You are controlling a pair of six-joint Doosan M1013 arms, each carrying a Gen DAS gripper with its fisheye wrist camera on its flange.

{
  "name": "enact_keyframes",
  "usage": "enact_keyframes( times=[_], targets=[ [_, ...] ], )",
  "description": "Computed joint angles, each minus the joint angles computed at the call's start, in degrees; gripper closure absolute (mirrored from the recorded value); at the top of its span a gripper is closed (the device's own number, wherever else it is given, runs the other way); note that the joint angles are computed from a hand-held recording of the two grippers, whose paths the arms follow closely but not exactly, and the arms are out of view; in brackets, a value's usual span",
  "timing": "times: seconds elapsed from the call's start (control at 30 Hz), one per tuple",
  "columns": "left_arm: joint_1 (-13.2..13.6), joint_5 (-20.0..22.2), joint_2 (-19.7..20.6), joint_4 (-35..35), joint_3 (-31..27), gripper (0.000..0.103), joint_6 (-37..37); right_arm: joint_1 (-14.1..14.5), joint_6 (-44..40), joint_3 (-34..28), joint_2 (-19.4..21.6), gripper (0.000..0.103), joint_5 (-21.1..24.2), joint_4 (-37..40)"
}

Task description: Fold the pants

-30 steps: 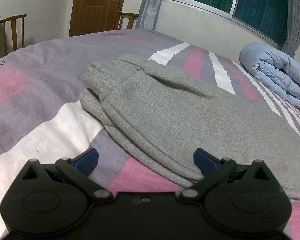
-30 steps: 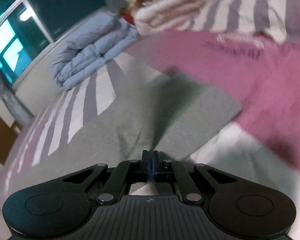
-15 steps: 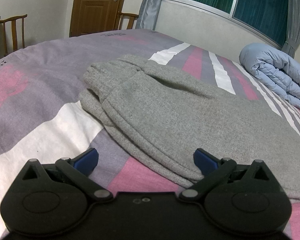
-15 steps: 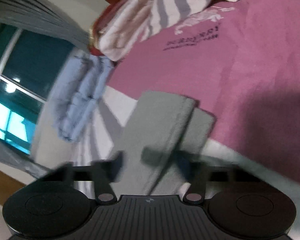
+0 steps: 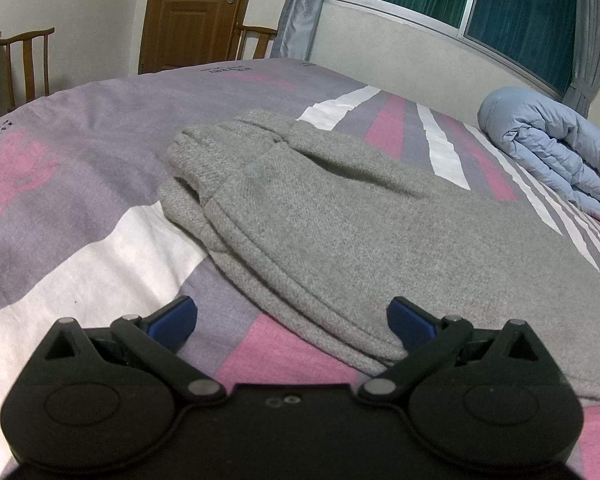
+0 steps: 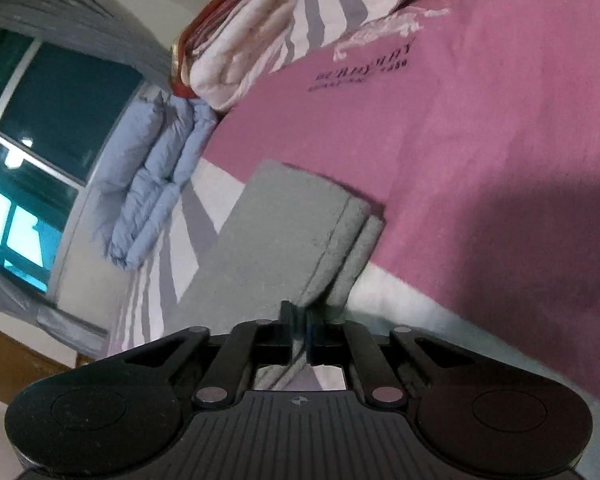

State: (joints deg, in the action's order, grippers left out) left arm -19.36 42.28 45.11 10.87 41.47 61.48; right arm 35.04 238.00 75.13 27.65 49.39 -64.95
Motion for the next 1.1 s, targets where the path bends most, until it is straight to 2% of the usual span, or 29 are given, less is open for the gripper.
enact_keyframes(
  times=[0.03, 0.07, 0.1, 0.13, 0.17, 0.23, 0.3, 0.4, 0.47, 0.5, 0.53, 0.57, 0.63, 0.67, 0.73, 0.8, 0.83, 0.9, 0.93, 0.97, 1.03, 1.1],
  targets=[
    [-0.04, -0.1, -0.03, 0.16, 0.08, 0.006, -0.12, 0.46, 1.99, 0.65, -0.37, 0.092, 0.42, -2.51],
    [-0.02, -0.14, -0.03, 0.13, 0.08, 0.006, -0.11, 1.18, 2.71, 0.8, -0.59, 0.074, 2.45, -3.49],
    [-0.03, -0.24, -0.05, 0.22, 0.14, 0.006, -0.19, 1.91, 4.2, 1.26, -0.83, 0.061, 4.53, -4.8],
    [-0.05, -0.29, -0.05, 0.36, 0.13, 0.006, -0.26, 2.57, 7.34, 2.12, -1.13, 0.043, 6.3, -6.66],
    [-0.08, -0.35, -0.07, 0.51, 0.19, 0.006, -0.37, 3.0, 10.22, 3.21, -1.55, 0.042, 7.11, -7.88],
    [-0.11, -0.47, -0.12, 0.66, 0.31, 0.006, -0.48, 2.89, 15.07, 5.26, -2.4, 0.042, 5.21, -9.57],
    [-0.11, -0.47, -0.12, 0.66, 0.31, 0.006, -0.48, 2.08, 14.6, 5.5, -2.69, 0.042, 2.96, -8.63],
    [-0.12, -0.47, -0.14, 0.81, 0.36, 0.006, -0.61, 0.36, 6.68, 3.7, -2.22, 0.042, -0.41, -3.39],
    [-0.11, -0.52, -0.17, 0.77, 0.42, 0.006, -0.57, -0.82, -2.36, 1.27, -1.32, 0.043, -1.56, 1.43],
    [-0.11, -0.52, -0.17, 0.77, 0.42, 0.006, -0.57, -1.3, -8.77, -0.58, -0.7, 0.05, -0.83, 5.12],
    [-0.09, -0.54, -0.16, 0.75, 0.42, 0.006, -0.53, -1.59, -13.86, -2.1, -0.07, 0.094, 0.41, 7.81],
    [-0.08, -0.58, -0.17, 0.71, 0.44, 0.006, -0.51, -1.75, -15.95, -2.51, 0.03, 0.095, 0.45, 8.04],
    [-0.07, -0.69, -0.22, 0.69, 0.53, 0.006, -0.53, -0.99, -13.33, -1.76, -0.6, 0.095, 0.92, 0.83],
    [-0.08, -0.77, -0.26, 0.74, 0.61, 0.006, -0.57, -0.38, -14.56, -2.16, -0.55, 0.095, 2.47, -1.92],
    [-0.1, -0.96, -0.34, 0.81, 0.81, 0.006, -0.69, 0.26, -13.6, -2.18, -0.35, 0.095, 4.09, -4.67],
    [-0.15, -1.05, -0.39, 1.03, 0.96, 0.006, -0.89, -0.31, -15.07, -2.82, 0.56, 0.094, 5.24, 1.76],
    [-0.17, -1.02, -0.43, 1.14, 1.01, 0.006, -1.0, -0.93, -14.17, -2.22, 1.17, 0.092, 4.01, 5.21],
    [-0.17, -1.21, -0.55, 1.08, 1.2, 0.006, -1.17, -0.5, -6.74, 0.36, 0.38, 0.091, 2.05, 3.1],
    [-0.16, -1.49, -0.65, 1.01, 1.43, 0.006, -1.28, 0.05, -5.71, 0.05, 0.25, 0.084, 3.22, 3.17],
    [-0.16, -1.84, -0.81, 0.96, 1.76, 0.006, -1.42, 0.84, -6.73, -1.09, 0.47, 0.075, 6.08, 3.73],
    [-0.04, -3.46, -1.4, 0.78, 2.99, 0.006, -1.92, 3.68, -8.9, -4.85, 2.08, 0.072, 16.55, 1.85],
    [0.0, -6.02, -2.5, 1.73, 5.05, 0.006, -3.81, 6.07, -9.08, -6.33, 3.02, 0.071, 20.5, -1.4]
  ],
)
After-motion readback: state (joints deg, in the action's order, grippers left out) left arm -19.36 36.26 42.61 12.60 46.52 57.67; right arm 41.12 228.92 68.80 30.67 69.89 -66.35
